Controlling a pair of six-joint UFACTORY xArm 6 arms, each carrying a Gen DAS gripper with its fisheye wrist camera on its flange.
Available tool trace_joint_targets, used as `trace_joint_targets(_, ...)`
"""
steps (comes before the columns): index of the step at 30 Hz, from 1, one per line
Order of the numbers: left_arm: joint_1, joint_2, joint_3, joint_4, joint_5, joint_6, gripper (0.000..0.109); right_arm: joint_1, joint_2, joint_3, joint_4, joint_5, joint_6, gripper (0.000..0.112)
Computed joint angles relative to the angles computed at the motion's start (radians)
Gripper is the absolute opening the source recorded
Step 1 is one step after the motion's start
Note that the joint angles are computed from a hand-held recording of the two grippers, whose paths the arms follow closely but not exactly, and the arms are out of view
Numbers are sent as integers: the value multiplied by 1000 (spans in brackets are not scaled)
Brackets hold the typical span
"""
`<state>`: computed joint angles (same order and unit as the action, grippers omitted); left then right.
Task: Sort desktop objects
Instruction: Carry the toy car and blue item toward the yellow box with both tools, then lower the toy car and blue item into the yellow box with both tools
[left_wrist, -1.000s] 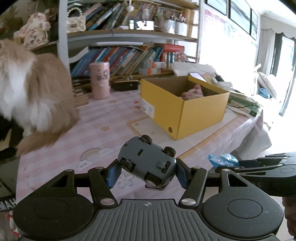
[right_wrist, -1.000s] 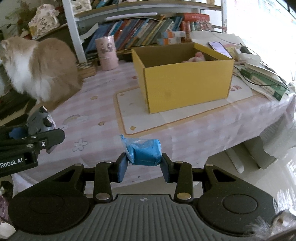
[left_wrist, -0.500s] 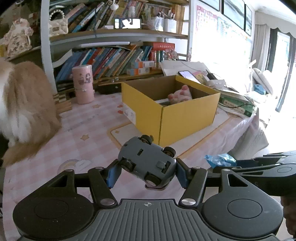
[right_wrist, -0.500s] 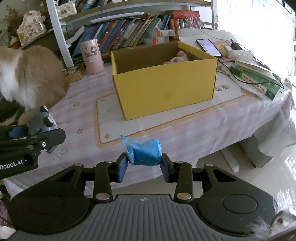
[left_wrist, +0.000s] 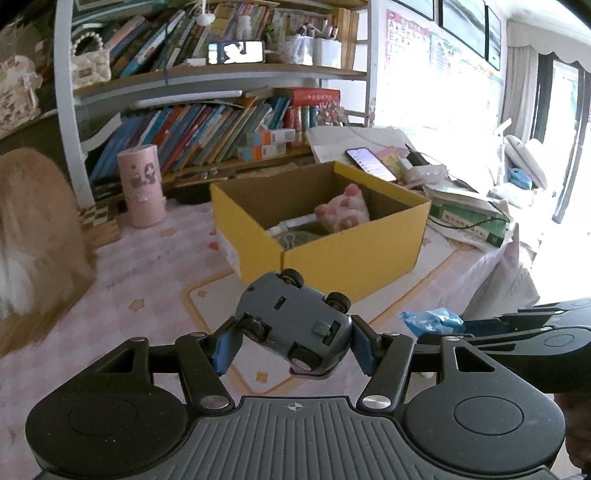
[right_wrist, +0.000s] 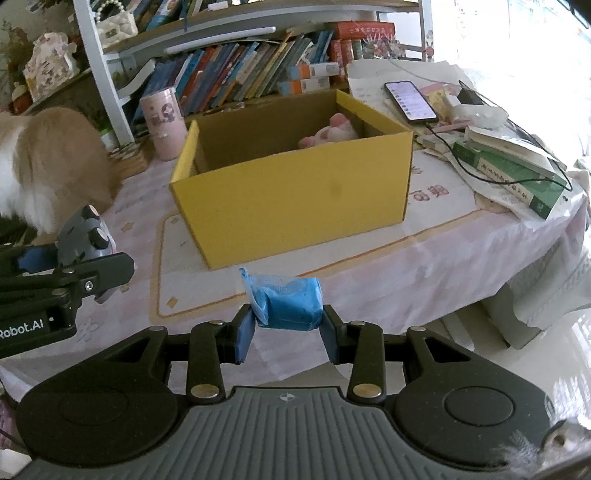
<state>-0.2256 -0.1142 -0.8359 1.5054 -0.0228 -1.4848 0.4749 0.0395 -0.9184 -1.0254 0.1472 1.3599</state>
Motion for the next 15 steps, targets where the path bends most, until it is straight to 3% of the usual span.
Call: trace_joint_targets(15, -110, 162, -252, 126, 149, -191, 62, -164, 73, -104, 29, -184, -206, 35)
